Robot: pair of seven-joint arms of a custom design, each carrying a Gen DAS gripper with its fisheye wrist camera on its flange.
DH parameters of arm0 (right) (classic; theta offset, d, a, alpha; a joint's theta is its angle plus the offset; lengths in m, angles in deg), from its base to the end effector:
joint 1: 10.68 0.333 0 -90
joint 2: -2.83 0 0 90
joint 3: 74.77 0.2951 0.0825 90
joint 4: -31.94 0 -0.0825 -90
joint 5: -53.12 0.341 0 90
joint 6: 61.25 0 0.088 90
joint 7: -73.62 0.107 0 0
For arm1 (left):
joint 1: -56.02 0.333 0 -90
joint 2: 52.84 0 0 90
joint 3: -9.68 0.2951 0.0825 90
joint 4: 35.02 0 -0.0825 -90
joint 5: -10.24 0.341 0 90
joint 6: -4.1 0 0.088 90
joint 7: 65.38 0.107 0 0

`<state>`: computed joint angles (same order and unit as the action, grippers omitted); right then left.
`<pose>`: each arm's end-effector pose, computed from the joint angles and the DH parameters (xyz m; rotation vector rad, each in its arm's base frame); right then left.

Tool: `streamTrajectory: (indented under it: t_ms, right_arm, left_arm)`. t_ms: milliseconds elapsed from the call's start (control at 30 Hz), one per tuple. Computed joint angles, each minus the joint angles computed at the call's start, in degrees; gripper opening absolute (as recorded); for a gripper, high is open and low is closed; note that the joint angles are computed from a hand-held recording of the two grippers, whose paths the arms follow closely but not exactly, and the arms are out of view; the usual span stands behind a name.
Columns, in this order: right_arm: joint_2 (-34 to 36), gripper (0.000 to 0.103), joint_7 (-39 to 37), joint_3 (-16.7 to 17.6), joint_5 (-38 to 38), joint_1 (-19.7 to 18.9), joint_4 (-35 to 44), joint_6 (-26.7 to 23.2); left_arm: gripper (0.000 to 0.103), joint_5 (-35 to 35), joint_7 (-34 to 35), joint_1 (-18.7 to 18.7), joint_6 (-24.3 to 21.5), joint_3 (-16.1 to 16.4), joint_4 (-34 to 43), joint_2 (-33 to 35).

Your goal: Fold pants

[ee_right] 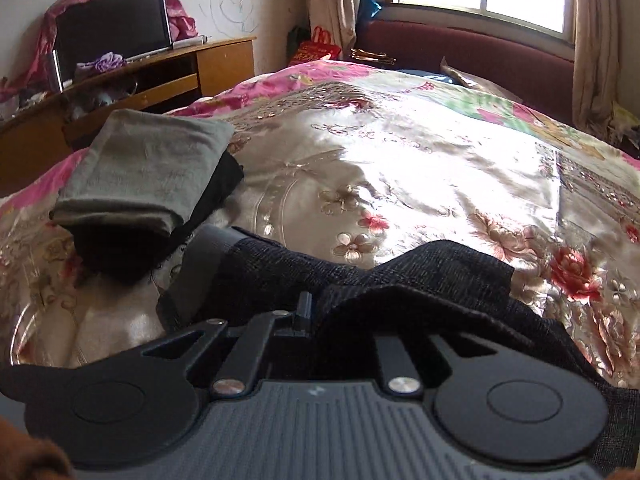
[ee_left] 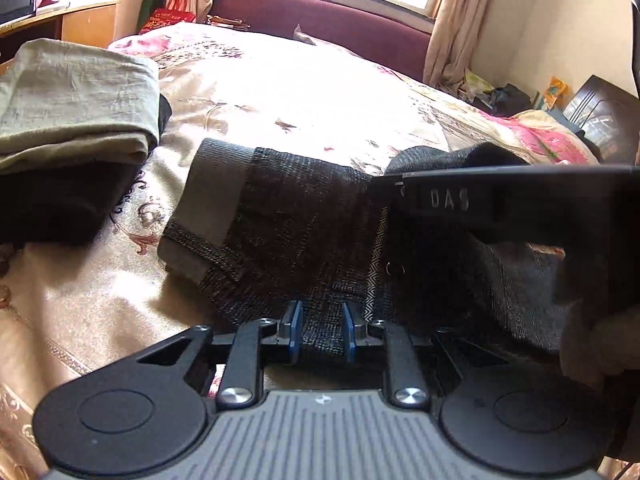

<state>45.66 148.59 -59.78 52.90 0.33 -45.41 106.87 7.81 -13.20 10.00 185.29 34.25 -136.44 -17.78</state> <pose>0.6850 0.2660 0.3986 -2.0515 1.1202 -0.5508 0.6037 -0.2889 0.3522 -1.9405 1.6660 -1.0264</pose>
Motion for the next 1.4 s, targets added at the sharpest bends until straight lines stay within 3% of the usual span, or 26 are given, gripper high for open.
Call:
streamTrajectory:
  t_ms: [133,267,300,433,500,600,700,767,800,833,867,933,1067,1133,1200,1300,1333,1400]
  right_arm:
    - [-0.2,0.025,-4.1,-3.1,-5.9,2.9,-0.9,0.9]
    - [-2.4,0.023,-8.8,-4.6,-11.0,3.3,-5.5,4.7]
    - [-2.9,0.023,-9.5,-3.1,-10.3,1.9,-5.9,3.9]
    - [-1.5,0.042,-7.0,7.7,4.9,-6.9,-1.1,-5.6]
    - [-0.1,0.043,-4.4,11.9,14.1,-10.8,0.8,-7.7]
    - [1.3,0.043,1.1,13.5,24.3,-13.3,2.4,-8.0]
    - [3.1,0.043,5.2,14.4,32.6,-14.6,3.9,-7.5]
    - [3.3,0.04,9.0,14.3,38.4,-15.1,3.0,-5.2]
    - [3.6,0.035,11.0,14.0,40.7,-15.0,2.7,-3.6]
    - [3.7,0.015,13.9,12.7,41.8,-14.1,2.8,-2.3]
    - [3.8,0.009,16.0,10.6,40.8,-12.8,3.3,-1.8]
    - [3.7,0.008,17.2,6.9,35.8,-10.0,4.7,-2.1]
    - [0.8,0.008,6.3,2.9,19.2,-3.9,3.9,2.2]
    - [-0.2,0.008,-3.3,4.0,10.4,-2.4,1.8,6.0]
    - [-0.3,0.008,-11.9,7.2,3.5,-2.8,0.6,5.8]
    - [0.2,0.008,-22.2,9.2,-3.1,-2.7,-1.1,2.7]
    - [0.0,0.009,-23.0,7.6,-3.9,-1.3,-1.3,0.8]
    - [0.7,0.012,-23.8,5.6,-3.9,0.6,-0.4,-2.5]
  left_arm:
    - [0.036,-0.5,-0.3,1.1,0.5,-1.0,-0.8,-0.3]
    - [0.036,-2.1,0.8,2.7,1.7,-2.8,-1.1,-0.6]
    - [0.036,-2.4,1.3,3.3,2.0,-3.4,-1.1,-0.5]
    - [0.036,-3.5,2.8,2.5,2.0,-2.6,-0.7,-0.1]
    - [0.036,-3.9,3.6,2.8,2.0,-3.2,-0.5,0.0]
    - [0.036,-4.6,5.3,4.3,2.7,-5.3,-0.4,-0.2]
    - [0.036,-5.2,6.6,3.8,3.1,-5.1,-0.2,0.0]
    - [0.036,-5.7,8.6,4.9,4.5,-6.9,-0.3,-0.2]
    - [0.036,-5.9,9.9,5.4,5.0,-7.7,-0.1,-0.1]
    - [0.036,-6.2,10.9,5.2,5.0,-7.8,0.1,0.0]
    - [0.036,-6.5,11.9,4.9,4.6,-7.6,0.4,0.2]
    - [0.036,-7.4,12.8,3.6,4.3,-6.4,0.5,0.4]
    - [0.036,-14.4,9.4,-4.9,9.3,3.7,-3.4,0.6]
    - [0.036,-20.9,6.8,-9.5,11.5,9.1,-6.3,0.7]
    - [0.036,-26.9,4.9,-12.1,12.6,12.3,-8.3,1.0]
    - [0.036,-34.0,3.0,-13.6,11.4,14.6,-9.6,1.6]
    - [0.036,-35.3,3.1,-13.6,10.5,14.8,-9.4,1.7]
    - [0.036,-35.7,4.1,-11.1,10.1,12.0,-8.6,1.5]
